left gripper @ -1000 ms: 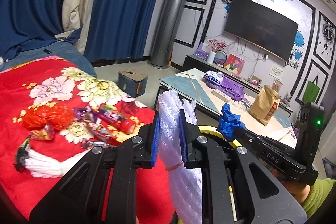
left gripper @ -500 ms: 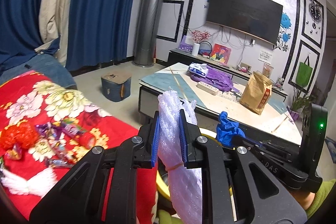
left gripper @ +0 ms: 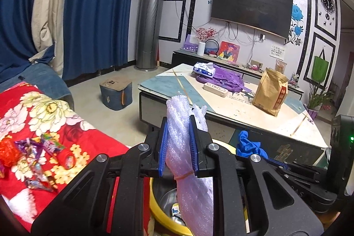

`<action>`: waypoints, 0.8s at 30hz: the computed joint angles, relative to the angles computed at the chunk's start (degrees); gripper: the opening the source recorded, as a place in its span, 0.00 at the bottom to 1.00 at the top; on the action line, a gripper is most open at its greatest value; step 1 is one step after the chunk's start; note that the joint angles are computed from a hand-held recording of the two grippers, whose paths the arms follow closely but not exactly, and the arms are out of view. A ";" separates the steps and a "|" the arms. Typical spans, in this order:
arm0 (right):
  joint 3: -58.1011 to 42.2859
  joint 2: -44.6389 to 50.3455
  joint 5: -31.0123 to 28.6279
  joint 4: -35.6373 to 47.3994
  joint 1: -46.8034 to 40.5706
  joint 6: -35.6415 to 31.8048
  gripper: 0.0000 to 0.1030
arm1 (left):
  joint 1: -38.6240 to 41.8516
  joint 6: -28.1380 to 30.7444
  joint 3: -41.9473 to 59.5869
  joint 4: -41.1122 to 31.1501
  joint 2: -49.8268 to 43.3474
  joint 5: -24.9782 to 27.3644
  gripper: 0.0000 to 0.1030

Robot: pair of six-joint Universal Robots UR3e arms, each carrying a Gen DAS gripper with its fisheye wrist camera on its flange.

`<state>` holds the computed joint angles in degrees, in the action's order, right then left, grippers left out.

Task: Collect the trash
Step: 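Carry the foam net and blue glove with both tools over the bin, then open both tools to drop the foam net and glove into the bin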

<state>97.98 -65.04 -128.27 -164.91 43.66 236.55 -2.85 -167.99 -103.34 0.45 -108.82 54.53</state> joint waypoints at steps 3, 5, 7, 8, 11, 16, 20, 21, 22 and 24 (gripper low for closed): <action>1.60 -0.68 1.34 0.00 -0.99 1.24 0.08 | -1.84 -0.82 3.24 -0.62 -2.95 1.71 0.13; 2.55 -0.98 2.17 -0.53 -1.50 1.42 0.08 | -3.17 -1.26 5.97 -1.36 -5.29 2.99 0.13; 3.33 -1.18 3.13 -1.16 -2.29 1.38 0.09 | -4.08 -1.47 8.12 -2.37 -6.94 3.68 0.13; 3.82 -1.16 3.83 -1.70 -2.68 1.58 0.09 | -4.70 -1.37 9.72 -3.26 -8.13 4.15 0.13; 4.72 -1.15 5.46 -2.48 -3.59 1.88 0.10 | -5.85 -1.45 13.67 -5.88 -10.81 5.28 0.13; 5.62 -1.08 7.34 -1.89 -4.86 3.00 0.22 | -6.01 -1.28 16.85 -9.33 -12.78 4.58 0.25; 5.59 -0.68 6.96 -1.44 -4.97 4.29 0.38 | -5.40 -0.97 15.60 -10.40 -12.09 3.62 0.44; 5.62 -0.65 6.82 -1.49 -4.99 4.37 0.39 | -5.15 -1.16 15.42 -10.78 -11.90 3.48 0.47; 5.61 -0.69 6.37 -1.28 -4.87 4.64 0.43 | -4.89 -1.42 15.10 -10.96 -11.64 3.35 0.49; 5.67 -0.80 5.25 -1.01 -4.52 5.19 0.46 | -4.16 -2.18 14.18 -11.15 -10.79 2.82 0.63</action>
<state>103.65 -65.85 -123.02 -165.91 39.14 241.74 -7.01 -170.17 -89.16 -10.70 -119.61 57.34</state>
